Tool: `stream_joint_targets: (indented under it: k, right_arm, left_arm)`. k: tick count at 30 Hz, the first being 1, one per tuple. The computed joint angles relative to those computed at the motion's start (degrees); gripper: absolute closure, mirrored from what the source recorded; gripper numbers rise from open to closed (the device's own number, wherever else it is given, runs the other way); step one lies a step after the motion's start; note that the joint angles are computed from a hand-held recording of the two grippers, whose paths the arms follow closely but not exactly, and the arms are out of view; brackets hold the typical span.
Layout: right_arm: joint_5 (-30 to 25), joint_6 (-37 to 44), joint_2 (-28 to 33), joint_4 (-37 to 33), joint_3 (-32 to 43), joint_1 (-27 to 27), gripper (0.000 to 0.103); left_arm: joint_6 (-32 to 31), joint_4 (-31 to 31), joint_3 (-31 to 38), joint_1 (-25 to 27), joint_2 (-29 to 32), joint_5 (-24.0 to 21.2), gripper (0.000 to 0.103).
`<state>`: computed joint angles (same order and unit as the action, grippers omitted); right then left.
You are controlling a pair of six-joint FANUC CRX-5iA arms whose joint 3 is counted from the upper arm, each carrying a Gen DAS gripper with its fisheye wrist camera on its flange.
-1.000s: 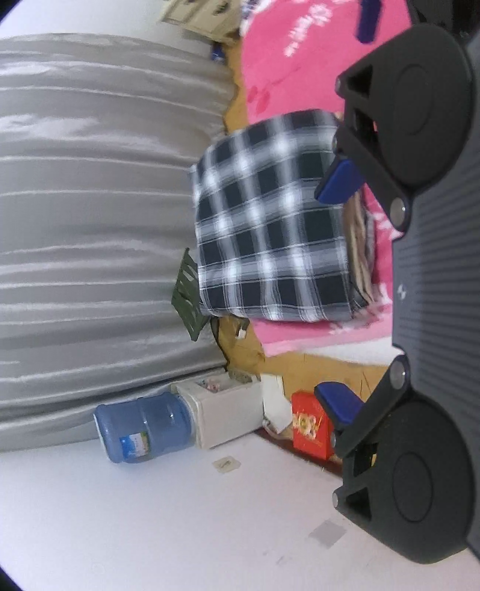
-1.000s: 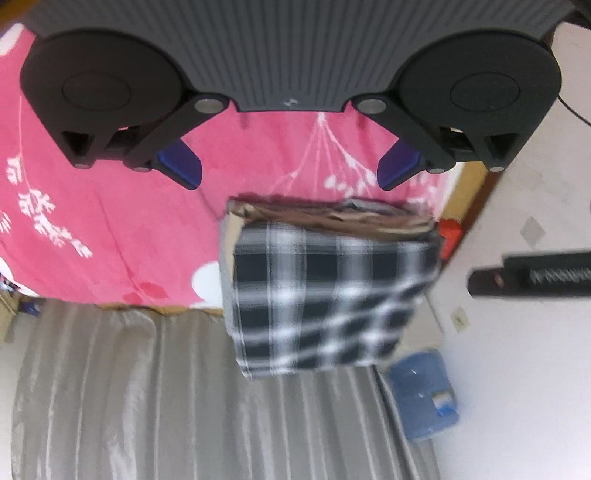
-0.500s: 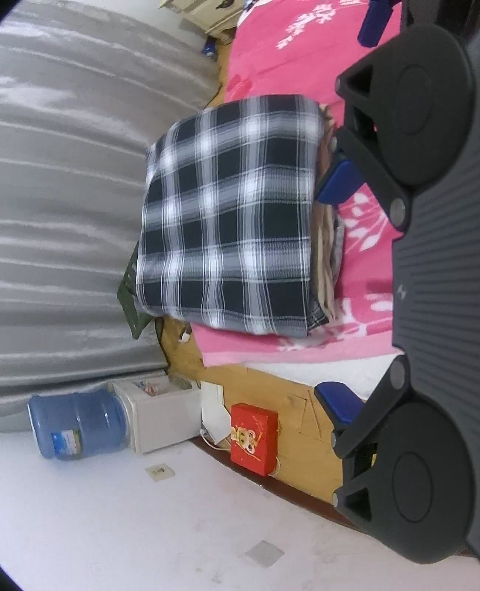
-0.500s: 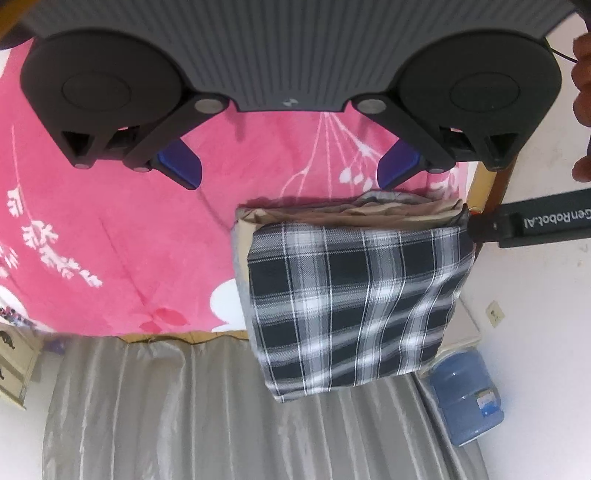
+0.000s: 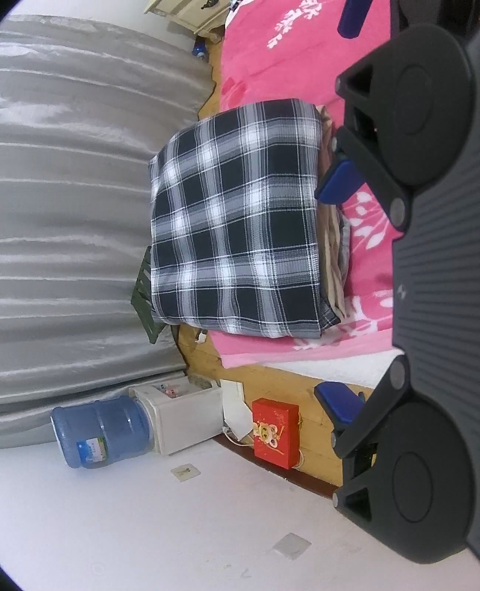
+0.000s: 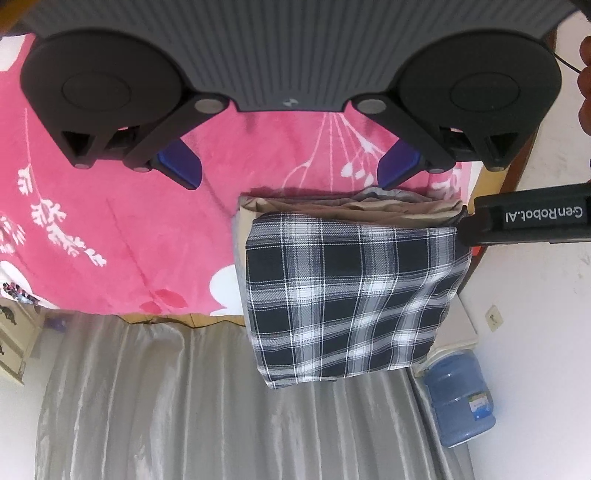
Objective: Fold clothes
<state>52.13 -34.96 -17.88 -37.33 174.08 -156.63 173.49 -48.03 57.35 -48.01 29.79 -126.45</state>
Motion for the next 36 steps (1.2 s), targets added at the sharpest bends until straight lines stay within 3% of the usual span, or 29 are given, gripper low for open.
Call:
stream_joint_targets:
  k: [36]
  right_arm:
    - [-0.7,-0.2,0.2,1.4,0.0,1.1,0.001]
  left_arm:
    - [3.9,3.7,-3.3,0.6,-1.8,1.7,0.000]
